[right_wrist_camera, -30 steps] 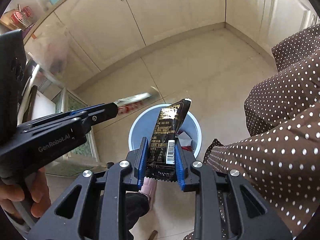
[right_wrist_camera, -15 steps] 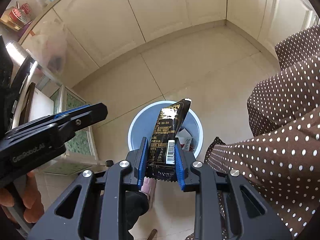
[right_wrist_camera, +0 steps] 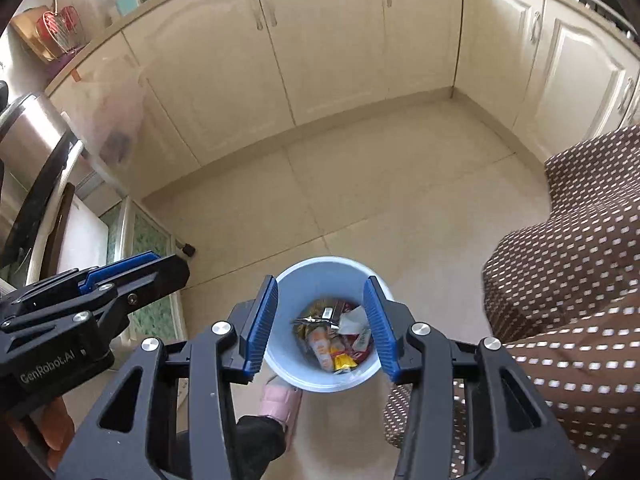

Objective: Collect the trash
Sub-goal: 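Move both open tools back toward the table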

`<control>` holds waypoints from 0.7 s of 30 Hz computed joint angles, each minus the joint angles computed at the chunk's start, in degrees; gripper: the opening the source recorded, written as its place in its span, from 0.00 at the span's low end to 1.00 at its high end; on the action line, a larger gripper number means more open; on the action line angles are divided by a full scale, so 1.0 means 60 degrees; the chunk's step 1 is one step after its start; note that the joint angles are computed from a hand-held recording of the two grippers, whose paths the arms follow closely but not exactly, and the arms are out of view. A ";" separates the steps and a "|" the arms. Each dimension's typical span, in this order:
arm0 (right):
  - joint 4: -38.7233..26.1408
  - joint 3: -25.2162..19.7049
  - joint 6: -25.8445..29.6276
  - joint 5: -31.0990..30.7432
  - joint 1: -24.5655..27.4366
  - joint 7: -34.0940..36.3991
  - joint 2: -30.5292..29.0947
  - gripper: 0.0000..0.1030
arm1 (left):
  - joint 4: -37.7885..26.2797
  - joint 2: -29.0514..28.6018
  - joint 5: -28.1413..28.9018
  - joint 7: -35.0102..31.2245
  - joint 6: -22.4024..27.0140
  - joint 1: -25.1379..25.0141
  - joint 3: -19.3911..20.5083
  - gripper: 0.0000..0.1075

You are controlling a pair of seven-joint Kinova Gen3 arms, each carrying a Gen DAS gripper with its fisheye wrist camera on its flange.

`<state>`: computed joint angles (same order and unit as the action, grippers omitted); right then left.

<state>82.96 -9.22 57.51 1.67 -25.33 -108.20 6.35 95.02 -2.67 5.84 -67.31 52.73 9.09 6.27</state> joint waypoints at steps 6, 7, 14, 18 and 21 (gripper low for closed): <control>-0.0112 -0.0105 0.0636 0.1340 -0.0233 -0.0796 -0.0905 0.42 | -0.0425 -0.0443 -0.0129 0.0271 0.0190 0.0209 0.0240 0.31; -0.0133 -0.0132 0.0749 0.1480 -0.0184 -0.0910 -0.1154 0.42 | -0.0587 -0.0514 -0.0237 0.0366 0.0260 0.0286 0.0355 0.31; -0.0311 -0.0288 0.1320 0.1697 0.0672 -0.0894 -0.2897 0.44 | -0.1987 -0.0627 -0.1296 0.1247 0.0654 0.1068 0.1385 0.33; -0.0542 -0.0253 0.1757 0.1727 0.1426 -0.0613 -0.3825 0.47 | -0.3072 -0.0319 -0.2434 0.2015 0.0942 0.1817 0.2202 0.38; -0.0602 0.0242 0.2003 0.1512 0.1949 -0.0185 -0.4459 0.47 | -0.3973 0.0192 -0.3297 0.2494 0.1260 0.2593 0.2648 0.39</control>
